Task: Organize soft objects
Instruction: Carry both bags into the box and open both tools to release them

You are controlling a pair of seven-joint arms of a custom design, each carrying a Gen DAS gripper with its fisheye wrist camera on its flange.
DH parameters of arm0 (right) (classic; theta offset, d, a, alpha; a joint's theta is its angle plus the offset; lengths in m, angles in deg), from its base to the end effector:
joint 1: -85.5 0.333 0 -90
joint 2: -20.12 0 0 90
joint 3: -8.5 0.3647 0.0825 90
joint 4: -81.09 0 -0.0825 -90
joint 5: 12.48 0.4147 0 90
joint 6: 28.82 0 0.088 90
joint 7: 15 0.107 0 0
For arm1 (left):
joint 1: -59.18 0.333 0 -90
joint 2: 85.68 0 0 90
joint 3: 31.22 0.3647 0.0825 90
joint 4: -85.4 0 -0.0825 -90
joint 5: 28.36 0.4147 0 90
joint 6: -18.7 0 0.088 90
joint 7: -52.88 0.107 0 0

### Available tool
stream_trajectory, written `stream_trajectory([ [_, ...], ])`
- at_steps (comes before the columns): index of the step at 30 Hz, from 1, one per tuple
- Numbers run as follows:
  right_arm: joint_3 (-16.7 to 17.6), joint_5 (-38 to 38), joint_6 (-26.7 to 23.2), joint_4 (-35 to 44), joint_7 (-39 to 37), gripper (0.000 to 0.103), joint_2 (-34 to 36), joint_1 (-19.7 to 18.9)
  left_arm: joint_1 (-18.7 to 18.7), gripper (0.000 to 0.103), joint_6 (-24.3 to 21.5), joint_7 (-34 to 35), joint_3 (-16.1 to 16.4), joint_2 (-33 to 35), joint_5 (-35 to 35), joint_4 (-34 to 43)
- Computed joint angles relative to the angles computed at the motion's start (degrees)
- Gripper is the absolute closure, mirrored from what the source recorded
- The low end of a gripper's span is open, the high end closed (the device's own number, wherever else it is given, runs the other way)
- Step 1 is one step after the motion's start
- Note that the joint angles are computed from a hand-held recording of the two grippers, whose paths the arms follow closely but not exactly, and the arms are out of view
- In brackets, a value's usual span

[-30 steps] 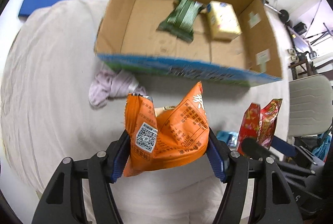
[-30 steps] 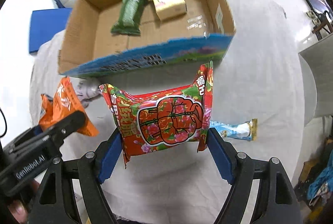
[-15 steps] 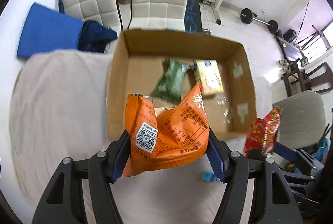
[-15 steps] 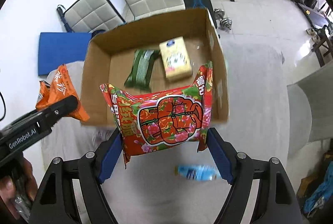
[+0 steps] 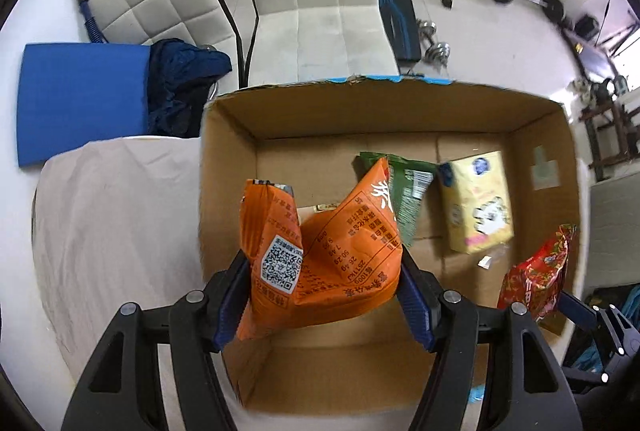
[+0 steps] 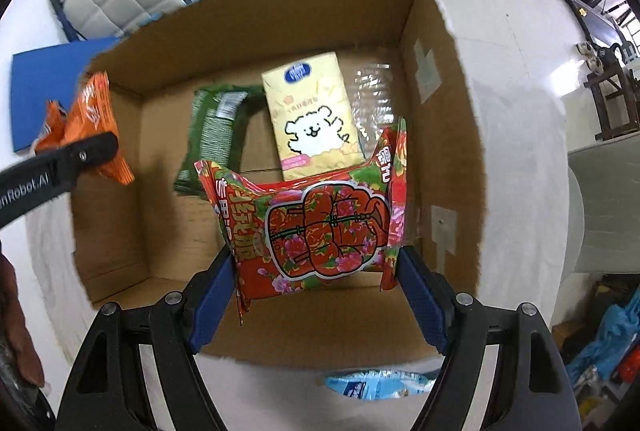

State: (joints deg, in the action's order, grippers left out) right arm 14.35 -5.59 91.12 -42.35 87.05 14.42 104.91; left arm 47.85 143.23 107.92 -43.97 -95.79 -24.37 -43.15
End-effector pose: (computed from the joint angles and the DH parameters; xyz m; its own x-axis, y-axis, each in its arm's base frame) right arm 0.4886 0.2384 0.4805 0.1712 -0.9800 -0.1013 -0.9852 -0.1706 -0.0145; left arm 0.4748 -0.2137 0.4824 0.1557 -0.9875 -0.0249 -0.9788 -0.1509 -0.1383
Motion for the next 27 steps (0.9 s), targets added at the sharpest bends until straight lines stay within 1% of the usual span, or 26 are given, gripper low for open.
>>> stream_trajectory([
  [7, 0.2, -2.33, -0.98, 2.26, 1.65, 0.022, 5.16, 0.23, 0.57, 0.038, -0.44, 1.57, 0.64, 7.38, 2.77, 3.98],
  [12, 0.24, -2.58, -4.23, 3.88, 0.76, 0.021, 8.04, 0.48, 0.82, 0.036, -1.39, 3.49, 1.28, 10.68, 1.44, 6.35],
  [13, 0.24, -2.43, -4.46, 3.98, 0.76, 0.02, 8.38, 0.53, 0.91, 0.035, -1.6, 3.62, 1.4, 11.15, 1.03, 6.68],
  [15, 0.24, -2.35, -4.57, 4.14, 0.82, 0.014, 8.67, 0.62, 1.08, 0.033, -1.71, 3.56, 1.62, 11.76, 0.54, 7.15],
  [16, 0.21, -2.21, -4.26, 4.07, 0.97, 0.009, 8.61, 0.62, 1.15, 0.032, -1.27, 3.5, 1.69, 11.74, 0.37, 7.12],
  [18, 0.2, -2.22, -3.97, 4.13, 0.84, 0.007, 8.47, 0.65, 1.24, 0.031, -0.93, 3.01, 1.79, 11.73, 0.79, 7.23],
  [21, 0.21, -2.47, -4.09, 4.75, 0.74, 0.007, 8.51, 0.7, 1.44, 0.018, 0.07, 2.35, 1.93, 11.26, 0.82, 7.04],
  [24, 0.15, -2.7, -4.11, 4.87, 0.9, 0.007, 8.09, 0.68, 1.51, 0.016, 0.33, 1.79, 1.86, 10.28, 1.11, 6.6],
  [25, 0.24, -2.64, -4.35, 5.13, 1.22, 0.006, 7.93, 0.77, 1.56, 0.013, 0.24, 1.99, 1.87, 10.11, 1.06, 6.58],
  [27, 0.22, -2.37, -4.38, 4.95, 1.32, 0.0, 7.27, 0.76, 1.57, 0.007, 0.37, 2.12, 1.79, 9.2, 0.8, 6.08],
])
